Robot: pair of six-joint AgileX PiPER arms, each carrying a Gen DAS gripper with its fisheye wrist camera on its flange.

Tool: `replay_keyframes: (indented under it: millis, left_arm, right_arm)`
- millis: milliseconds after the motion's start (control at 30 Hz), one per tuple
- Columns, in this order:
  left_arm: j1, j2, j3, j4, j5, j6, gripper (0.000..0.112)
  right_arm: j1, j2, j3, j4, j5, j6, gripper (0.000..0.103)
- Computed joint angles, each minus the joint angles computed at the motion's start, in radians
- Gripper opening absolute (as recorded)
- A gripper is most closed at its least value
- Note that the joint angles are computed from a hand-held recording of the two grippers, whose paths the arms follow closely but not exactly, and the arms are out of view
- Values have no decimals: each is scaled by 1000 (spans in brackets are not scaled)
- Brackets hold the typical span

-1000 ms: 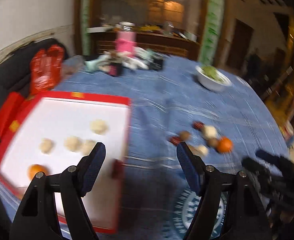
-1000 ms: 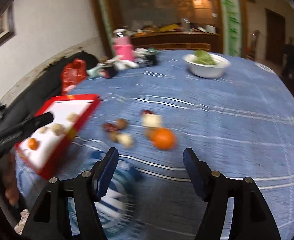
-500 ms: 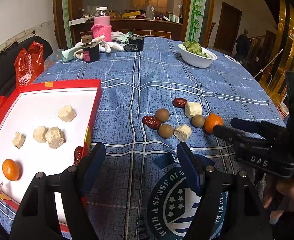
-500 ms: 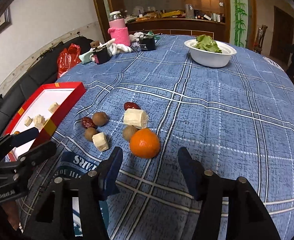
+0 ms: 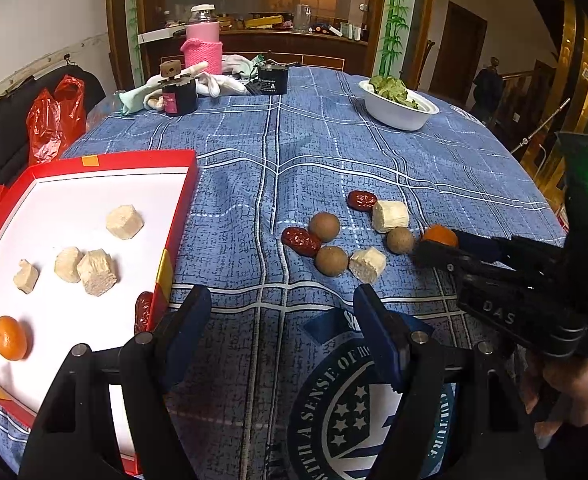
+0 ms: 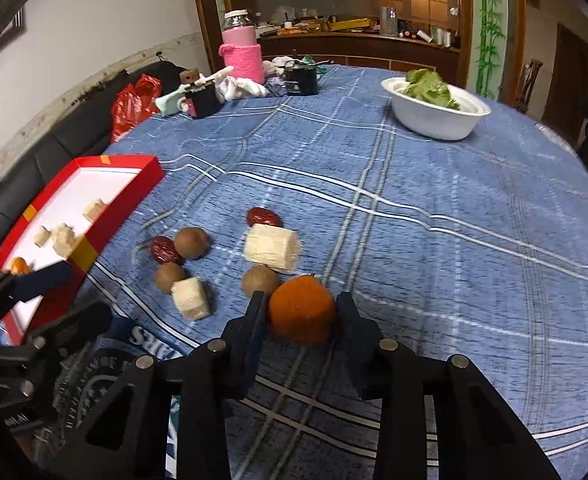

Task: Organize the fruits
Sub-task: 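Grasp the mandarin orange with the right gripper while the left grasps a pastry cube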

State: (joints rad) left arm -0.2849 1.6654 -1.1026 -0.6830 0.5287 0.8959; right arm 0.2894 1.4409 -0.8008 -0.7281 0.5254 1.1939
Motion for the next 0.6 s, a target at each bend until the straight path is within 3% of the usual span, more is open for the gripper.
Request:
replay_keyframes:
  millis: [267,533,600]
  left_arm:
    - [-69,17,-6,-9,14,11,71]
    - [-111,54,-63,-45,26,61,70]
    - [-118,69,-88,-43,47,64,64]
  right_arm:
    - [-22,-126,97,-62,-41,118,36]
    - [-69,-159,141,-62,-120,123,36]
    - [-73,-161,144,-57,-131,120,36]
